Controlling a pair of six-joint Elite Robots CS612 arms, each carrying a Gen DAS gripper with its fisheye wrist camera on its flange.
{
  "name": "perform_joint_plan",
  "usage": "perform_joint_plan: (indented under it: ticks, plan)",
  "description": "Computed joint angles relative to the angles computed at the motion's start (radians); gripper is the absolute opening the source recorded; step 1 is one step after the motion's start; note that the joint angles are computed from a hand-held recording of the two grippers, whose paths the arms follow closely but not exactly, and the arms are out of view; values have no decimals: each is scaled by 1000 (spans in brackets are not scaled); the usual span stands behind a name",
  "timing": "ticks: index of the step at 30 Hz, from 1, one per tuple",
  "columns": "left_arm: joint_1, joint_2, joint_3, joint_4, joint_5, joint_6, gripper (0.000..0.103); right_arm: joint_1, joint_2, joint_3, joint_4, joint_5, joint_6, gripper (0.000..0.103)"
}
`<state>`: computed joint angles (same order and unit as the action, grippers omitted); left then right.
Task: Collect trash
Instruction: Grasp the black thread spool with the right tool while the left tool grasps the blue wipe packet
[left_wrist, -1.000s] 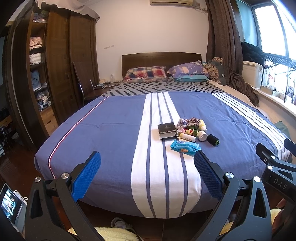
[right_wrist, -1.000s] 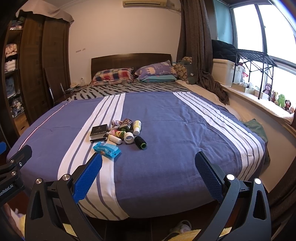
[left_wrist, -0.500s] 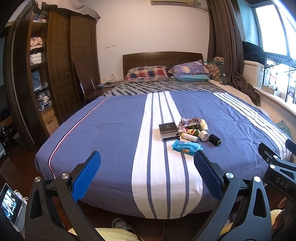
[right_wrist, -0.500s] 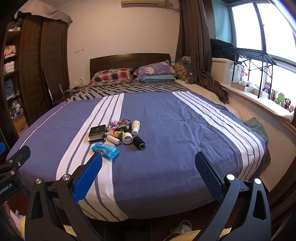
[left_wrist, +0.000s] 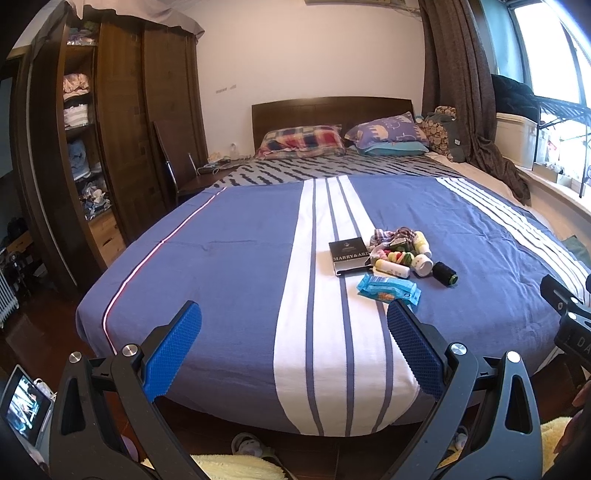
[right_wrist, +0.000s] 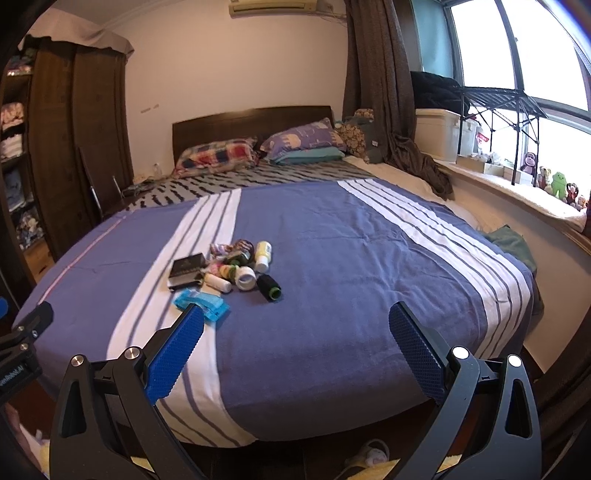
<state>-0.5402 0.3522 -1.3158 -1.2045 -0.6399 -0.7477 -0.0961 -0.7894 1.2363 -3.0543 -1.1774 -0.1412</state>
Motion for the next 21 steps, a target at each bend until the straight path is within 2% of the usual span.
perform_joint_plan:
  ticks: [9, 12, 19, 21]
  plan:
    - [35, -9, 60, -2, -76, -20, 95, 18, 55, -85, 130, -19, -65, 100]
    - [49, -10, 86, -14, -95, -27, 95, 25, 87, -130, 172, -26, -79, 100]
    - [64, -39, 199, -15, -64, 5, 95, 31, 172, -262, 242, -4, -72, 100]
    - [72, -47, 229, -39, -98, 24, 95, 31, 203, -319, 295, 26, -75, 100]
